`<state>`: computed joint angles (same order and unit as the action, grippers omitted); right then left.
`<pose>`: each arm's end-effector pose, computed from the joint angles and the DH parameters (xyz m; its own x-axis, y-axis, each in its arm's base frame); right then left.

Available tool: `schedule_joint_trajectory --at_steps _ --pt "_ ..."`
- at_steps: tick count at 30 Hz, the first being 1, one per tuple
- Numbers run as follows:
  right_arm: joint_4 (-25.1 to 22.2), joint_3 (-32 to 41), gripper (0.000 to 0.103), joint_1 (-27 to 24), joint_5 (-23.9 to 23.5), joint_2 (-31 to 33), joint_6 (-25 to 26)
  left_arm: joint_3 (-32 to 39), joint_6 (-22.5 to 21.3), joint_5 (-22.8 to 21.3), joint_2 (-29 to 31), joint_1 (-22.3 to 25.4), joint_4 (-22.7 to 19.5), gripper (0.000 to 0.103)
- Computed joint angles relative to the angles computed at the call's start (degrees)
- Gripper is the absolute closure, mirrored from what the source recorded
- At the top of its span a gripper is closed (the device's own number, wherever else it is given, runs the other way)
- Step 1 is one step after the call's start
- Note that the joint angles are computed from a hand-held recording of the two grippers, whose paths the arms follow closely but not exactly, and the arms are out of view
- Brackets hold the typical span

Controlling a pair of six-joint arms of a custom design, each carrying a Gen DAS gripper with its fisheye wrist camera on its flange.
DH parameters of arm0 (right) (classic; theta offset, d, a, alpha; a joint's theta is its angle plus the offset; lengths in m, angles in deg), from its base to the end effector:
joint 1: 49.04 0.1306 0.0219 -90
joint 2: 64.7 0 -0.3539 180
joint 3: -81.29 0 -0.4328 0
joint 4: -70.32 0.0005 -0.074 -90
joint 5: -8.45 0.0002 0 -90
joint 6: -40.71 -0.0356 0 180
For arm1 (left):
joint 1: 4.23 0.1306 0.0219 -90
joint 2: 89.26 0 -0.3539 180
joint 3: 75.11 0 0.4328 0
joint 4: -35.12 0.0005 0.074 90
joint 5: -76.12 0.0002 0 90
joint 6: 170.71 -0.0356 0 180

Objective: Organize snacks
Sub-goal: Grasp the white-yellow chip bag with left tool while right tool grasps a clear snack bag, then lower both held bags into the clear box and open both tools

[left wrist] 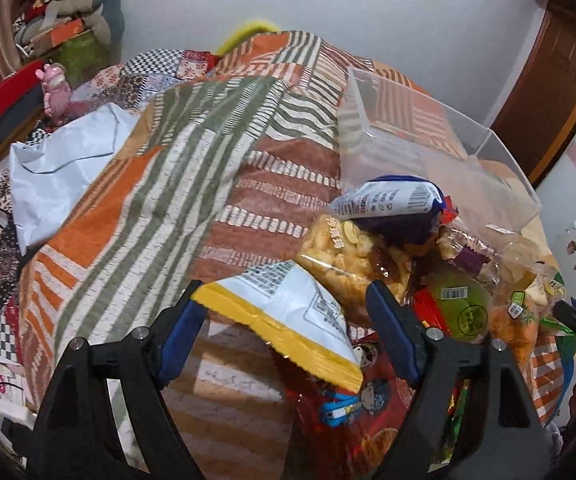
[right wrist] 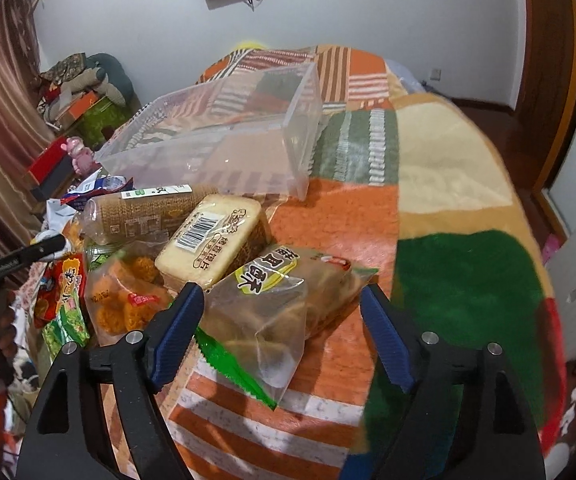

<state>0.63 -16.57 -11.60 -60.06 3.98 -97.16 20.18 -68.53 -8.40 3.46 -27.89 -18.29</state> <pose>0.3048 0.2163 0.4719 -0.7424 0.3007 -0.5987 0.2185 0.9534 0.2080 0.4931 -0.2203 0.4185 -0.7902 0.1169 -0.6017 0.2946 0.9332 -0.2056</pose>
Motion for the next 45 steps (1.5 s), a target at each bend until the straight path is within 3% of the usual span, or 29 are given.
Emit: schedule_joint_trajectory --at_steps 4,8,14,21,33,45 --pt "1.0 -0.4 0.025 -0.3 -1.4 0.2 -2.1 -0.6 -0.1 -0.5 0.1 -0.3 1.3 0.032" --pt "0.7 -0.3 0.025 0.5 -0.3 0.1 -1.7 -1.4 0.4 0.9 -0.6 -0.1 1.7 0.056" --pt "0.8 0.3 0.035 1.2 1.4 1.0 0.4 -3.1 1.3 -0.4 -2.4 -0.1 3.1 0.060" --pt "1.1 0.1 0.063 0.6 1.7 0.1 0.9 -3.9 0.4 -2.8 -5.4 -0.6 4.4 0.068" --pt "1.3 1.3 0.067 1.1 6.8 -1.8 2.0 -2.4 -1.7 -4.7 -8.1 -2.2 6.2 0.068" --pt "10.2 5.3 0.067 -0.2 9.4 0.3 11.1 5.2 -2.7 -4.7 -3.6 -4.9 9.2 0.068"
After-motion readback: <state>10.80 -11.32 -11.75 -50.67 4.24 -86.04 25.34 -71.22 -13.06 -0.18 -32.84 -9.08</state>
